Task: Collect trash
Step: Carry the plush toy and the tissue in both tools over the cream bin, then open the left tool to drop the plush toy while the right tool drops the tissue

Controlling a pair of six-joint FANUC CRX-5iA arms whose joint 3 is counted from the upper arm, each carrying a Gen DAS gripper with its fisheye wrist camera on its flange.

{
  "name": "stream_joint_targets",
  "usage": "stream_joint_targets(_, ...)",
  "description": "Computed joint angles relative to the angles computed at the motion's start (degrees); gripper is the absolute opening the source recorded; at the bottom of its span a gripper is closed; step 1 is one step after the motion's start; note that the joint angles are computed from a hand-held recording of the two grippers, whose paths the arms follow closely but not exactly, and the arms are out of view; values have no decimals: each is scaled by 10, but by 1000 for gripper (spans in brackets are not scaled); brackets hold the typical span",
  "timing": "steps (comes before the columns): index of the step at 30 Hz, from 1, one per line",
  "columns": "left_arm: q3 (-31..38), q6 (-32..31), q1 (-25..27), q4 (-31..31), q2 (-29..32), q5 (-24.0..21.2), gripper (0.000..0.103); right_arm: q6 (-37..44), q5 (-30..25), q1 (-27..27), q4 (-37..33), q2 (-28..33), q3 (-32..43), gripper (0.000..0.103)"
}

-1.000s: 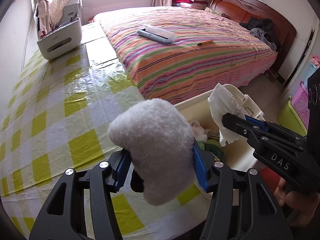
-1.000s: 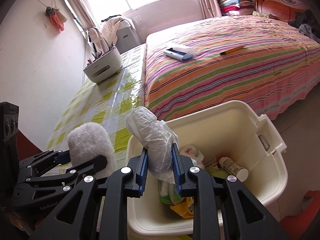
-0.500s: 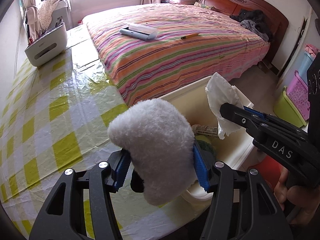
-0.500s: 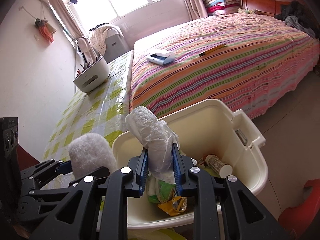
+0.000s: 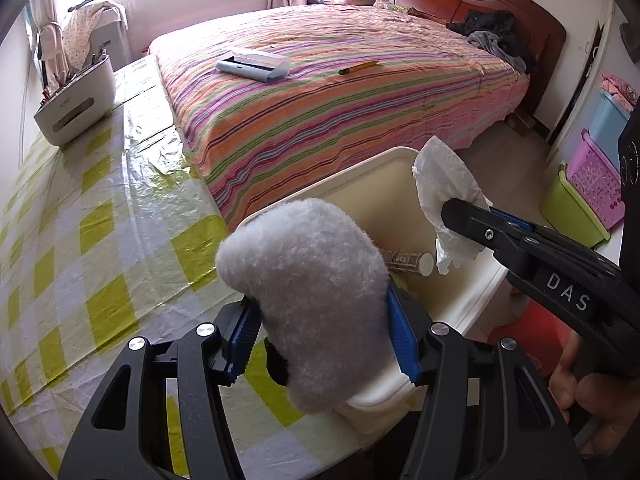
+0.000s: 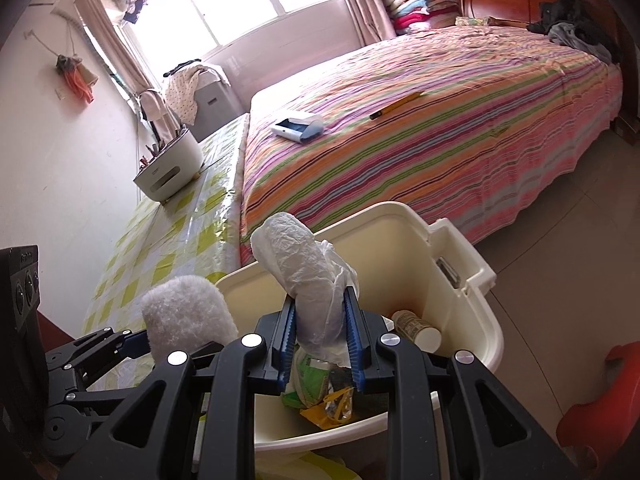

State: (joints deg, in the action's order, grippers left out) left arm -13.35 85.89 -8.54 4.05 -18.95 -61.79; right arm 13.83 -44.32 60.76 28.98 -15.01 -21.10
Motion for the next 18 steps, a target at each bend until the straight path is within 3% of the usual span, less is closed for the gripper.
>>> stream_joint_targets(18,17,-8,-29,-5,29,4,56,-62,-19,-8,40,-10,-20,24)
